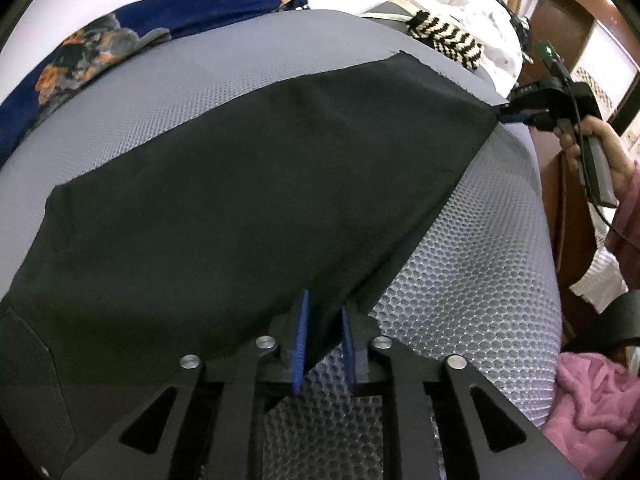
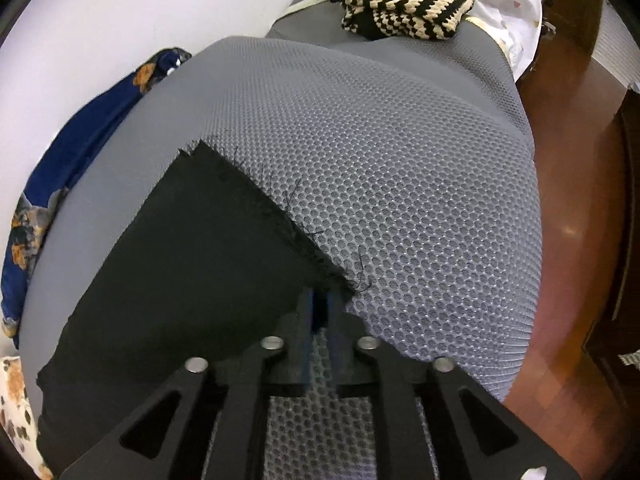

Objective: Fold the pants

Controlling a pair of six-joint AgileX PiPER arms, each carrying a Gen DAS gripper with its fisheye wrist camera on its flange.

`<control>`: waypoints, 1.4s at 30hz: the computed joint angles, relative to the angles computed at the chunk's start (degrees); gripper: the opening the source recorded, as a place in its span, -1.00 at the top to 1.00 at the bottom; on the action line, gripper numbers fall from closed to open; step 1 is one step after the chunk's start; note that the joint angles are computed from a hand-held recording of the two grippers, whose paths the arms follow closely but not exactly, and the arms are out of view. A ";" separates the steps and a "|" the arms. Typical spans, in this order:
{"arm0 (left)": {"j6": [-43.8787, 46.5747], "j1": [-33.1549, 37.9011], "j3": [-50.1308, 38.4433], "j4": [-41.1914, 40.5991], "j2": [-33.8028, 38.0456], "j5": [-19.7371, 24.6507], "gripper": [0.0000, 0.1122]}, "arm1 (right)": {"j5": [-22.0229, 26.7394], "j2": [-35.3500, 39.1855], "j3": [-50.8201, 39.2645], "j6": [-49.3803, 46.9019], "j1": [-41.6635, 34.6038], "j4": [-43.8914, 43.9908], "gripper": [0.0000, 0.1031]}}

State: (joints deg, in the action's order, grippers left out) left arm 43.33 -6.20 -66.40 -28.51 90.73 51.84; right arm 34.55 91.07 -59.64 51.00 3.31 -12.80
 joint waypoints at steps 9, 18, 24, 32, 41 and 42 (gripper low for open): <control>5.05 9.46 -2.63 -11.41 -1.06 7.62 0.12 | 4.04 0.68 -10.54 -19.41 -1.92 9.47 0.45; -6.27 16.34 -7.27 -8.00 2.78 2.47 0.12 | 16.85 25.34 -44.09 -43.46 -7.76 29.27 0.46; -12.48 19.79 -8.31 -5.04 5.18 0.41 0.12 | 24.25 35.28 -57.82 -45.18 -9.77 31.68 0.46; -17.13 18.88 -9.00 -1.74 6.71 -0.98 0.12 | 28.88 41.87 -67.77 -46.28 -9.22 30.47 0.46; -17.23 18.89 -7.19 -3.14 5.33 -3.77 0.12 | 13.54 29.99 -49.71 -43.39 -7.66 25.39 0.97; -16.21 19.36 -6.41 -3.85 4.59 -4.40 0.12 | 11.16 28.13 -47.25 -41.85 -7.54 24.01 0.99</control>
State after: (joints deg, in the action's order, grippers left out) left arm 27.12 13.16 -72.81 -32.36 95.31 47.44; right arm 45.72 119.20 -106.89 9.15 -4.23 11.22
